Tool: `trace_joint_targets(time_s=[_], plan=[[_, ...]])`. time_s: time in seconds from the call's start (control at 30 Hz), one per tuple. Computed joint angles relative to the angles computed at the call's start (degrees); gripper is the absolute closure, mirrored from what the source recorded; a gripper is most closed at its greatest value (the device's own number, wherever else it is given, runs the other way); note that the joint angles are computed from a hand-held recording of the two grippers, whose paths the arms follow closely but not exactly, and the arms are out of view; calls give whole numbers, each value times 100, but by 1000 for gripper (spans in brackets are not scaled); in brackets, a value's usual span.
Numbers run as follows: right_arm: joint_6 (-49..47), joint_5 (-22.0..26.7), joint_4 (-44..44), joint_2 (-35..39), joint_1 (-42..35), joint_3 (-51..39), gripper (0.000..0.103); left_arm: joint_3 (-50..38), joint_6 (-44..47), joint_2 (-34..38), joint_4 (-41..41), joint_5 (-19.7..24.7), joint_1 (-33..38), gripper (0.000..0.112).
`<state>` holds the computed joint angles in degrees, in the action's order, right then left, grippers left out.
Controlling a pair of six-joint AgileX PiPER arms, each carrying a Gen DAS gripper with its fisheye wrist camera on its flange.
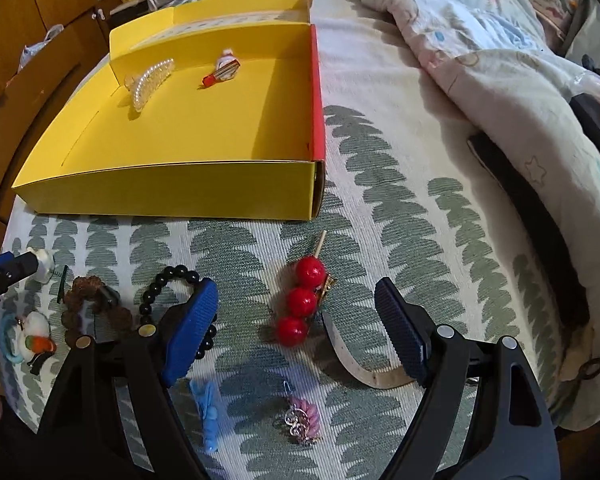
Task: Organize jewelry
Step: 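Move the left tool to the white ceramic bird while the right tool approaches the red-bead hairpin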
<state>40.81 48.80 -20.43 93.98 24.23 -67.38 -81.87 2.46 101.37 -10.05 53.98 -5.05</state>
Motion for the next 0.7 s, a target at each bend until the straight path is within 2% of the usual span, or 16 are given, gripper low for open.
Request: trace_joint_targets(time_s=[0.7], plan=[[-129,-185,147,463,-319,-15,23,-162,-507,475,502,-36,-313,20]])
